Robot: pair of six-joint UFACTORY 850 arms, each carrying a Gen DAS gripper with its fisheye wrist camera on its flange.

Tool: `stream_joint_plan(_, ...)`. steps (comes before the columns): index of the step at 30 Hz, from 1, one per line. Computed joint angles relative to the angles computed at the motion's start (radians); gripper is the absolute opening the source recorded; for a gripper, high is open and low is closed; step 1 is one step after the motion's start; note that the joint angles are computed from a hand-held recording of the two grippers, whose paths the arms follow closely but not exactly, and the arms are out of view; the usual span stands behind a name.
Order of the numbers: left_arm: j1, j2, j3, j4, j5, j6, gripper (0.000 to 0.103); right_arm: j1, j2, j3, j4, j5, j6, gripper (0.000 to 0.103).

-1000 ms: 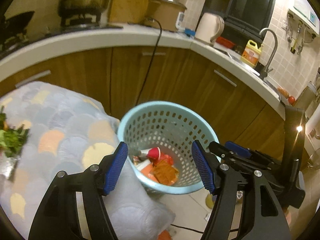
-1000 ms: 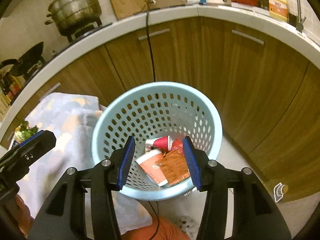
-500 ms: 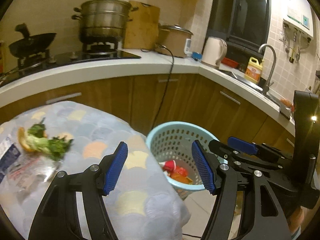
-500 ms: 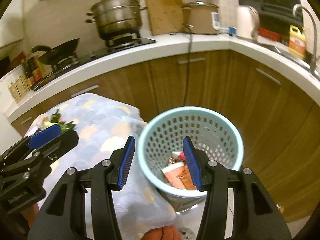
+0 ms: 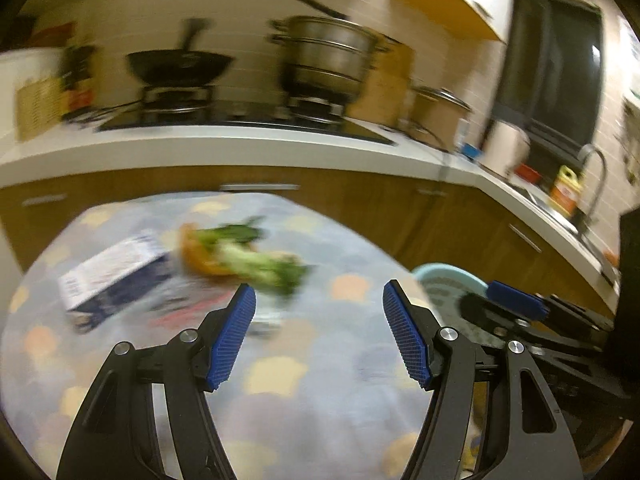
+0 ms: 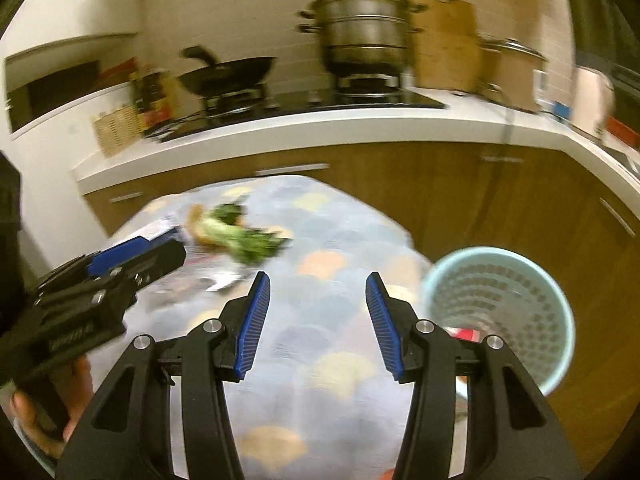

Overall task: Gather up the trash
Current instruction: 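Move both open tools back over the table toward the white carton, then close the left tool on the white milk carton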

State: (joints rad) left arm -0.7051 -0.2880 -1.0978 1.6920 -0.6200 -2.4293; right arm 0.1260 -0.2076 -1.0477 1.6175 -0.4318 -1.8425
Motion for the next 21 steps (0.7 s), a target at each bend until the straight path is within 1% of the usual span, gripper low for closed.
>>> stream_joint_plan(3,0.036,0.086,0.107,-0.009,-0.031,-0.054,0.065,0.040,0.003,-0.004,-0.026,-0.021,0.022,0.046)
stream_joint_plan(8,0.091,0.194,0.227,-0.040,-0.077,-0.093,0.065,0.099,-0.007,-0.026,-0.083,-0.040,0.089,0.046)
stream_joint_plan(10,0.119,0.228,0.261,-0.045,-0.075,-0.087,0.065,0.123,-0.011,-0.033,-0.111,-0.046,0.125,0.046)
stream_joint_plan(13,0.170,0.252,0.288,-0.065,-0.041,-0.035,0.070,0.130,-0.020,-0.051,-0.174,-0.155,0.205,0.046)
stream_joint_plan(14,0.189,0.254,0.294,-0.059,-0.029,-0.032,0.071,0.126,-0.030,-0.063,-0.200,-0.219,0.243,0.046)
stream_joint_plan(15,0.211,0.255,0.300,-0.040,-0.004,-0.040,0.071,0.122,-0.042,-0.074,-0.214,-0.267,0.267,0.046)
stream_joint_plan(16,0.225,0.255,0.307,-0.026,0.016,-0.050,0.071,0.117,-0.062,-0.090,-0.226,-0.341,0.297,0.046)
stream_joint_plan(18,0.268,0.248,0.318,0.036,0.076,-0.092,0.072,0.114,-0.090,-0.110,-0.238,-0.408,0.333,0.047)
stream_joint_plan(19,0.282,0.245,0.324,0.066,0.100,-0.114,0.072,0.117,-0.100,-0.115,-0.239,-0.421,0.342,0.047)
stream_joint_plan(21,0.307,0.226,0.324,0.128,0.145,-0.155,0.072,0.133,-0.103,-0.104,-0.218,-0.373,0.313,0.047)
